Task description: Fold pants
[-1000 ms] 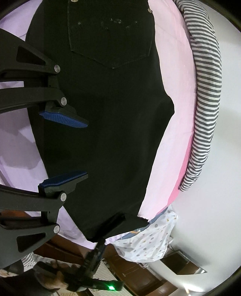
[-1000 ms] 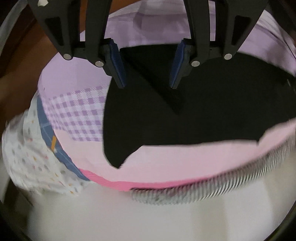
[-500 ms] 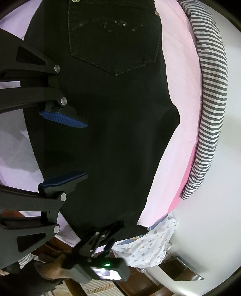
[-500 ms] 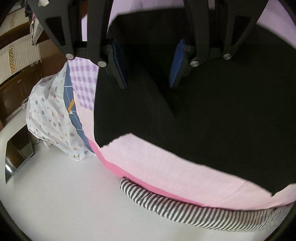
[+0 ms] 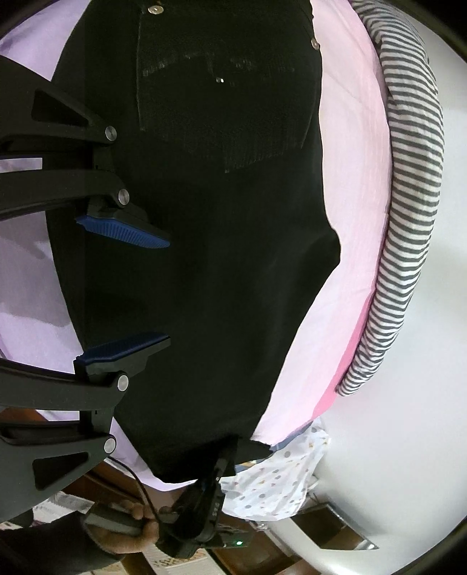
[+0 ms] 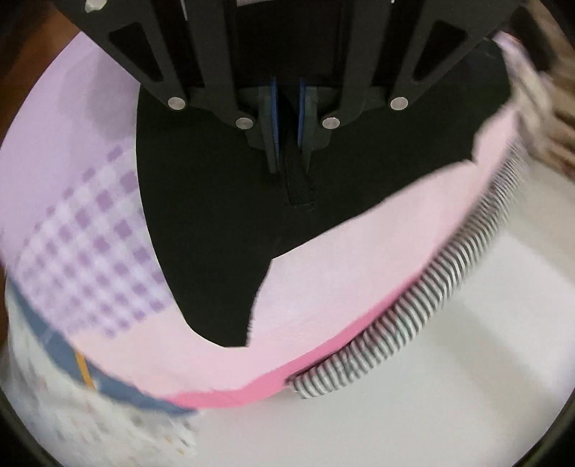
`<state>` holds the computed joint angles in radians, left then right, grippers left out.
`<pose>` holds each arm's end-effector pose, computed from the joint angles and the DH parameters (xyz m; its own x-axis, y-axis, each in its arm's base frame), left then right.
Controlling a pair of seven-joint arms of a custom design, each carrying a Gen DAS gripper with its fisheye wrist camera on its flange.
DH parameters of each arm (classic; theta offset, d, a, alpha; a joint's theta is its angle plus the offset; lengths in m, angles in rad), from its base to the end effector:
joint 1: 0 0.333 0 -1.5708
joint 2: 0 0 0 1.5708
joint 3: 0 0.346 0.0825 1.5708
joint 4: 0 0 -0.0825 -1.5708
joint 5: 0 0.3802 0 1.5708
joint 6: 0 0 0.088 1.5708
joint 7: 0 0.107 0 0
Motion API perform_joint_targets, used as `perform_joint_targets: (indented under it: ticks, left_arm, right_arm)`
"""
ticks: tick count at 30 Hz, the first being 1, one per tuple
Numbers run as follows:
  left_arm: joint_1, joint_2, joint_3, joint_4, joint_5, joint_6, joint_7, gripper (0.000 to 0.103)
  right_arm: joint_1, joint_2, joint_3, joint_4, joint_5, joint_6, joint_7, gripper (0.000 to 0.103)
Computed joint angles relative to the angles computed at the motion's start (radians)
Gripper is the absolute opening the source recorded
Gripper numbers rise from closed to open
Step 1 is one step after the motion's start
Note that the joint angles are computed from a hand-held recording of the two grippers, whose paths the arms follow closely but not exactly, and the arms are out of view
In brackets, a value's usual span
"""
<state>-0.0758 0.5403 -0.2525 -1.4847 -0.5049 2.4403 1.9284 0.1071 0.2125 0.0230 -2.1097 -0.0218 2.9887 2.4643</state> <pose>0.7207 -0.2040 0.4422 -0.3677 -0.8327 0.4139 -0.8765 0.1616 -0.4534 0.6177 0.0816 0.4249 -0.5151 -0.7136 -0.4748 -0.5990 0.6960 -0.3961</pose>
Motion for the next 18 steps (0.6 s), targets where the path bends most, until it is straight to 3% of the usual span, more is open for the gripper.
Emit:
perform_joint_targets:
  ticks: [2,3,8,10,13,15,18]
  left_arm:
    - [0.006,-0.008,-0.003,-0.011,-0.009,0.01,0.007,0.05]
    - [0.01,-0.014,-0.005,-0.019,-0.016,0.016,0.012,0.05]
    - [0.026,-0.034,-0.008,-0.047,-0.044,0.034,0.032,0.05]
    - [0.026,-0.039,-0.003,-0.054,-0.045,0.039,0.033,0.05]
    - [0.029,-0.05,-0.002,-0.069,-0.051,0.051,0.036,0.05]
    - [0.033,-0.059,-0.002,-0.082,-0.059,0.06,0.042,0.05]
    - [0.038,-0.071,0.0,-0.1,-0.067,0.071,0.046,0.05]
  right_arm:
    - [-0.048,-0.011,0.059,-0.022,0.095,0.042,-0.046,0.007]
    - [-0.09,-0.012,0.116,-0.027,0.175,0.064,-0.102,0.007]
    - [-0.161,0.0,0.253,0.006,0.359,0.101,-0.268,0.007]
    - [-0.226,0.024,0.372,0.042,0.483,0.111,-0.403,0.007]
    - [-0.272,0.079,0.485,0.128,0.589,0.086,-0.568,0.007]
    - [-0.278,0.119,0.534,0.181,0.634,0.06,-0.651,0.007]
    - [-0.217,0.165,0.516,0.248,0.627,-0.007,-0.697,0.007]
